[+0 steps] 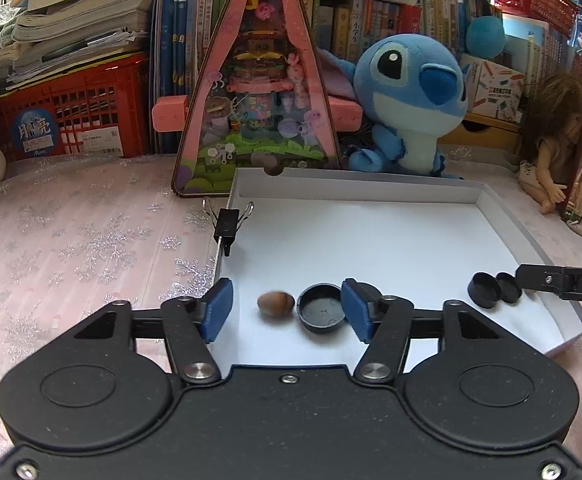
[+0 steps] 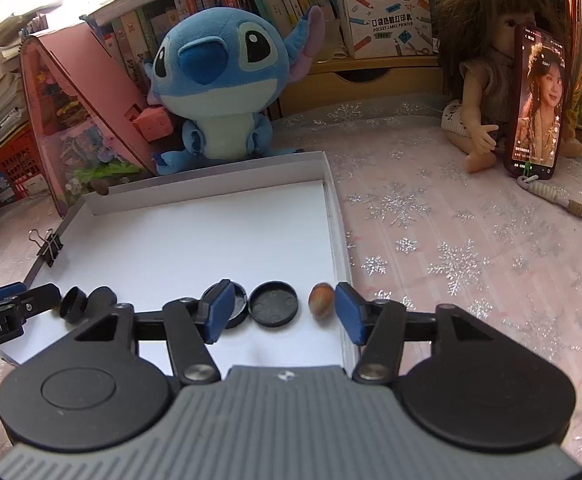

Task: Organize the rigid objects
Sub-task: 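Lower the nuts into the white box beside the lids and open both grippers, then move both open grippers back toward the clips and markers on the cloth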

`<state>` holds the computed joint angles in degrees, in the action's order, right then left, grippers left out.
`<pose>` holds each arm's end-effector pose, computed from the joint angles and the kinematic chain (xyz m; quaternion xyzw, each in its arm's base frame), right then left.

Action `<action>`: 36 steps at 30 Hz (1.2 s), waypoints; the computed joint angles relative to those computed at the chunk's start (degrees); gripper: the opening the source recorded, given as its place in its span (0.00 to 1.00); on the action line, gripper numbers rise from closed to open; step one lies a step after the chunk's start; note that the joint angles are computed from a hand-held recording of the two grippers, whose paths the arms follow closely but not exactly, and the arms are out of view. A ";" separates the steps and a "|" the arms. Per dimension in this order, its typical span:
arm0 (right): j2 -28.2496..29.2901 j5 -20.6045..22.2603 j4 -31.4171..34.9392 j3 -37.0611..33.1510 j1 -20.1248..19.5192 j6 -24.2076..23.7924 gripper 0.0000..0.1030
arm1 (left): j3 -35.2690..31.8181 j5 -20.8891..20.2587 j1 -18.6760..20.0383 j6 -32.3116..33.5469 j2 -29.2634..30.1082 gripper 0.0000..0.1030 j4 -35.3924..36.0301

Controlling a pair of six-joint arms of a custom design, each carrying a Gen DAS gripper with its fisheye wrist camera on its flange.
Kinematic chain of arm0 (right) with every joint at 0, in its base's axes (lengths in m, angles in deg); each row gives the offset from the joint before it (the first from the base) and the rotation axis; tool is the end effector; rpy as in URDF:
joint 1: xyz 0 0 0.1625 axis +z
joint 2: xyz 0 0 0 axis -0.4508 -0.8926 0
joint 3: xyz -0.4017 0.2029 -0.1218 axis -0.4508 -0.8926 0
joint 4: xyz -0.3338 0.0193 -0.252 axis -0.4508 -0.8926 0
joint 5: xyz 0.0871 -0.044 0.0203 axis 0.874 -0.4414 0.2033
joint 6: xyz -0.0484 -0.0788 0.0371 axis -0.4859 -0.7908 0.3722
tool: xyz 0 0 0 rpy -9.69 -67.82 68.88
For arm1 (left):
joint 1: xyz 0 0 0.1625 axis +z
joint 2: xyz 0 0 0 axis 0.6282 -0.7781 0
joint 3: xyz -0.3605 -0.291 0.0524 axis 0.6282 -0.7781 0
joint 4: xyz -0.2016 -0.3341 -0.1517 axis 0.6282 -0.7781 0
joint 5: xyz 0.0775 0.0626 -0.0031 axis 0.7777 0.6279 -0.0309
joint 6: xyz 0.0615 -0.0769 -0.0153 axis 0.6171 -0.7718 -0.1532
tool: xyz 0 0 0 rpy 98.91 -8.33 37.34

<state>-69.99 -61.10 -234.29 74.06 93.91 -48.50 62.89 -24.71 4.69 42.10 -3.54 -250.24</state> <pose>-0.1375 -0.6975 0.2551 0.2963 -0.8950 0.2866 0.1704 -0.2901 -0.5927 -0.1542 -0.0060 0.7959 -0.4664 0.3859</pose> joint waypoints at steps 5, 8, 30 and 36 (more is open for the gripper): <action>-0.90 1.38 -0.44 1.50 -0.59 -1.38 0.76 | 0.71 0.32 -0.94 0.42 0.12 0.67 -1.07; -1.51 2.20 -0.41 2.27 -0.98 -2.02 0.78 | 1.21 0.36 -1.54 -0.01 0.10 0.70 -1.26; -7.15 9.21 0.68 8.65 -4.99 -9.21 0.84 | 3.28 0.18 -6.83 1.43 2.16 0.75 -4.51; -8.64 11.96 -0.32 10.82 -6.59 -12.03 0.85 | 4.13 -0.74 -8.52 1.84 3.35 0.76 -6.35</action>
<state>-78.63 -49.14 -234.61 84.88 87.32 -60.53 67.01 -25.45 -3.83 43.94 -0.19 -256.59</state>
